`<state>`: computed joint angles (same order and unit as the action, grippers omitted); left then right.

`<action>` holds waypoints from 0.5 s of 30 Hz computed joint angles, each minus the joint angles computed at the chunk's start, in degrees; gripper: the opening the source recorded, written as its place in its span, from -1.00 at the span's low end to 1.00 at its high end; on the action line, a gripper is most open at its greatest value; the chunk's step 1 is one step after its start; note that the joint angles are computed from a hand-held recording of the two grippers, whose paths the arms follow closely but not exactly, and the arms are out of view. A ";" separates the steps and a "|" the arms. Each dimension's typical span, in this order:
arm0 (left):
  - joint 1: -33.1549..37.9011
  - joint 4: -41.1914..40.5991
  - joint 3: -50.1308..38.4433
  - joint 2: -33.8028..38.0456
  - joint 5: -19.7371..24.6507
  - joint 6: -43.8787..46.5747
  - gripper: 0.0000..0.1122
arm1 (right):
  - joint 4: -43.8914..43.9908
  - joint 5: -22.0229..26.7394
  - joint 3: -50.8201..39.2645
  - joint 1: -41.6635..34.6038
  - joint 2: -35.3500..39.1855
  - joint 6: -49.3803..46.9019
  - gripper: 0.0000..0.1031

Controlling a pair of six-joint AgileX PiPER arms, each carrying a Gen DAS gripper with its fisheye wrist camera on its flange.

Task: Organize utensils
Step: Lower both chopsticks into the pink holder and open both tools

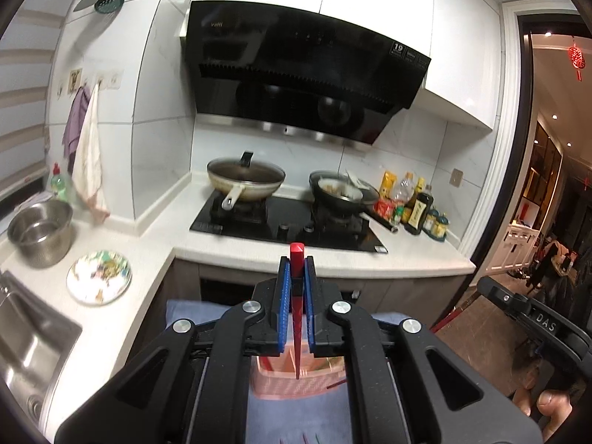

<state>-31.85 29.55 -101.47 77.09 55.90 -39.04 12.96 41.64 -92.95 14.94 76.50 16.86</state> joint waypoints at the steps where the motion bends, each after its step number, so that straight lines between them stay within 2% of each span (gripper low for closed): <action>1: 0.69 -0.45 -0.65 1.05 -0.65 0.30 -0.87 | -0.69 -0.17 -1.35 0.19 1.40 0.41 -0.86; 6: 4.47 -3.84 -2.68 6.17 -2.52 2.25 -0.87 | -5.97 -0.98 -6.83 1.58 8.57 2.91 -0.86; 15: 8.89 -7.85 2.03 10.25 -6.95 3.91 -0.87 | -5.99 -2.36 -5.56 2.43 14.94 1.75 -0.86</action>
<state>-22.97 21.70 -99.44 87.34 48.95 -35.13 6.97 39.28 -98.52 17.37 91.44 18.61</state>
